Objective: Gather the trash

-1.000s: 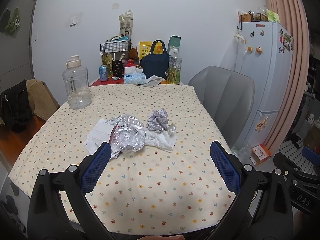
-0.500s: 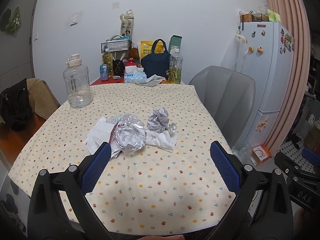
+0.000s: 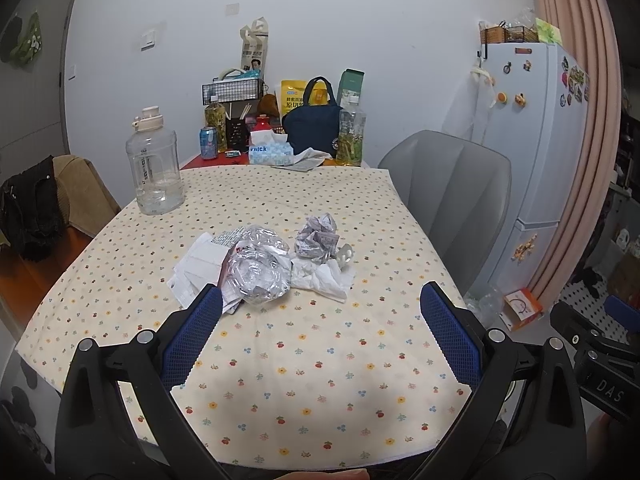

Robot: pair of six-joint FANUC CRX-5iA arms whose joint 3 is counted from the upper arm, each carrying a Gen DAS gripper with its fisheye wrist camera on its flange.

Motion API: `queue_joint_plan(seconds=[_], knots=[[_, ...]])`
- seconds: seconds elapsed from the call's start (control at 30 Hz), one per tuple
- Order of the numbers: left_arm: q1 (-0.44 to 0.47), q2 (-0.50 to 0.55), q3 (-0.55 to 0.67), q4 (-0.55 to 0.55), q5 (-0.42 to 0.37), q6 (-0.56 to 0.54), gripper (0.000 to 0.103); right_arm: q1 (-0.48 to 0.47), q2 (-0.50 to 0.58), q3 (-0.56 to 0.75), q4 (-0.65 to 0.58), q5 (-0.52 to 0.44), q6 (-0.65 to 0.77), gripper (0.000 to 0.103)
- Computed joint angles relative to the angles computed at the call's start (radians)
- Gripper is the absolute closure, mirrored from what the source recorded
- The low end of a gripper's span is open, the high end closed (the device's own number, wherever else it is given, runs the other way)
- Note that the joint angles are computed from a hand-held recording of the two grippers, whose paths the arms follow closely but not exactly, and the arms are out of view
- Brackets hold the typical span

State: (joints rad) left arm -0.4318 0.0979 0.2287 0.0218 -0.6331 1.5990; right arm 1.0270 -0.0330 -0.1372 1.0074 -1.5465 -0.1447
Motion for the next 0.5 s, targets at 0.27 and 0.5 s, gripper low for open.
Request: queue_joint_plan(seconds=[0.27,0.5], knots=[[0.001,0.003,0.005,0.001,-0.009,0.0,0.005,-0.004,-0.002,-0.003,-0.01,0.006,-0.004,0.008],[0.0,0.006,0.009,-0.002,-0.012,0.0,0.005,-0.007,-0.006,-0.009,-0.011,0.009,-0.01,0.008]])
